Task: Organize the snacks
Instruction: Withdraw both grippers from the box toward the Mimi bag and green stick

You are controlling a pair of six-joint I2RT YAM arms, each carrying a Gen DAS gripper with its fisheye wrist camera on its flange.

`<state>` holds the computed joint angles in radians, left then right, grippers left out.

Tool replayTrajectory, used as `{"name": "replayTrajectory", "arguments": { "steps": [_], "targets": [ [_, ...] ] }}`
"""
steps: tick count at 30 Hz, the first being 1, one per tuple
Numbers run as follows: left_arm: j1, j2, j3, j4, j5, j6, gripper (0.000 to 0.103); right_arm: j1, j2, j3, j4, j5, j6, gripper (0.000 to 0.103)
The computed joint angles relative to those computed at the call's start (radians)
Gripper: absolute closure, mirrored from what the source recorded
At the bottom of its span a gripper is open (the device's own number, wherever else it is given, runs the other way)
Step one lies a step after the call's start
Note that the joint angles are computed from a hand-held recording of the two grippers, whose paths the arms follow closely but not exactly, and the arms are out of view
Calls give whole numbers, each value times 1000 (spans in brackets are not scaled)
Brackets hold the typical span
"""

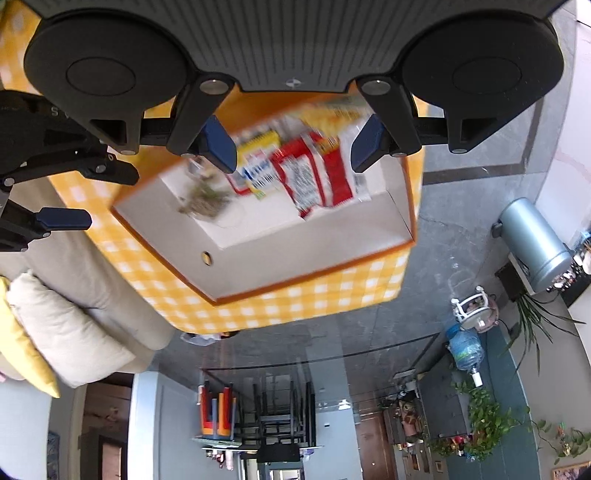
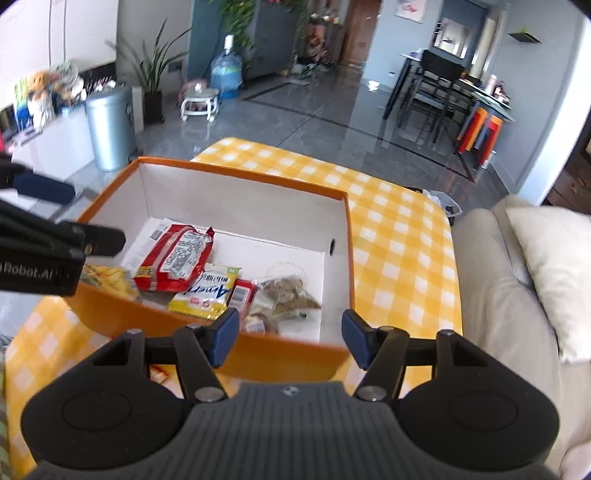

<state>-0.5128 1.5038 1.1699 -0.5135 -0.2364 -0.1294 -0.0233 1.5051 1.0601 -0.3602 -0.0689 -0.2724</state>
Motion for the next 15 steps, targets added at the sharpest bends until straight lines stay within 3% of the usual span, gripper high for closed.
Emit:
{"name": "replayTrajectory", "arguments": {
  "steps": [15],
  "targets": [
    [-148, -171, -333, 93, 45, -216, 23, -117, -383, -449, 33, -48, 160, 43]
  ]
}}
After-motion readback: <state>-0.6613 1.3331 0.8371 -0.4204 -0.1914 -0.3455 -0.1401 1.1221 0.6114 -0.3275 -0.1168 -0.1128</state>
